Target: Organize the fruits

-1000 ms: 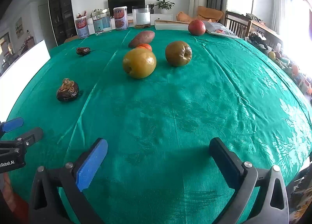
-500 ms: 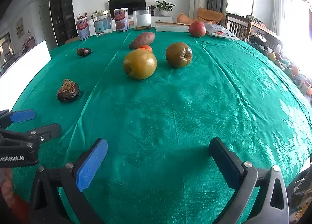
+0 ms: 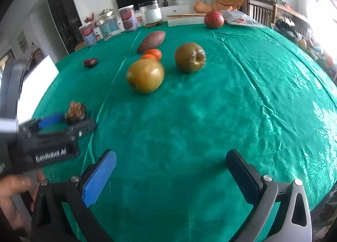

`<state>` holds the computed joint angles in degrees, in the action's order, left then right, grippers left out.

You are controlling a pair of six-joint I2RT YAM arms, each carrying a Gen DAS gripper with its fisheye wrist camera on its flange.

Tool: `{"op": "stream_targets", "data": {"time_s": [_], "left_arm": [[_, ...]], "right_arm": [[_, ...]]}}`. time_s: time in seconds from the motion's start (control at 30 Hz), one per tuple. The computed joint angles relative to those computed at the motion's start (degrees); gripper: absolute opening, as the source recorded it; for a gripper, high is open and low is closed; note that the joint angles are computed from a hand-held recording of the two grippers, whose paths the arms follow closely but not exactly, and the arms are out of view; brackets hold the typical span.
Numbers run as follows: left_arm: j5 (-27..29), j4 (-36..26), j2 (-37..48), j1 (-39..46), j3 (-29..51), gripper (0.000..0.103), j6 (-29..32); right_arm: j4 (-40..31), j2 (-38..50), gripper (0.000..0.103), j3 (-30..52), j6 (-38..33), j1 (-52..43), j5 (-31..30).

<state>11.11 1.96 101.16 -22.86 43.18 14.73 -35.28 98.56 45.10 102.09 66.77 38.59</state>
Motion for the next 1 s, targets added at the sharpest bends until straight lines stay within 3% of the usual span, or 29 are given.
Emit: {"op": "stream_targets", "data": {"time_s": [0.13,0.23,0.3,0.37,0.43,0.5,0.6,0.7,0.73,0.87,1.0], "left_arm": [[0.2,0.42,0.24,1.04,-0.01,0.095,0.06],[-0.18,1.49,0.24,0.88,-0.54,0.096,-0.12],[-0.2,1.83,0.23,0.88,-0.73,0.096,-0.25],[-0.15,1.97,0.22,0.95,-0.8,0.096,-0.24],[-0.13,1.97,0.21,0.96,-0.82,0.096,-0.22],[-0.11,1.91,0.19,0.97,-0.81,0.096,-0.19],[-0.09,1.87,0.17,0.97,-0.78,0.096,-0.17],[-0.09,1.87,0.17,0.97,-0.78,0.096,-0.17],[-0.11,1.9,0.15,0.97,-0.81,0.096,-0.21],[-0.04,1.74,0.1,1.0,-0.7,0.096,-0.14],[0.06,1.6,-0.03,1.04,-0.7,0.096,-0.06]], "right_arm": [[1.86,-12.89,0.097,-8.46,-8.38,-9.33,-0.13],[6.35,-20.72,0.085,-10.45,-27.29,-20.47,-3.01],[8.28,-20.85,0.085,-7.31,-41.09,-27.34,-5.54],[11.96,-18.62,0.082,-3.58,-52.88,-34.44,-12.94],[13.78,-13.11,0.072,2.02,-59.55,-41.07,-22.55],[11.84,-4.94,0.069,9.6,-62.41,-45.59,-31.03],[6.52,6.08,0.065,20.01,-63.75,-47.53,-35.56],[1.23,13.73,0.048,27.35,-63.63,-48.14,-37.73],[0.22,15.43,0.037,28.84,-63.39,-48.41,-38.59],[0.73,15.75,0.033,29.44,-62.23,-48.47,-37.6],[3.05,8.45,0.033,23.45,-61.51,-48.83,-32.05]]}}
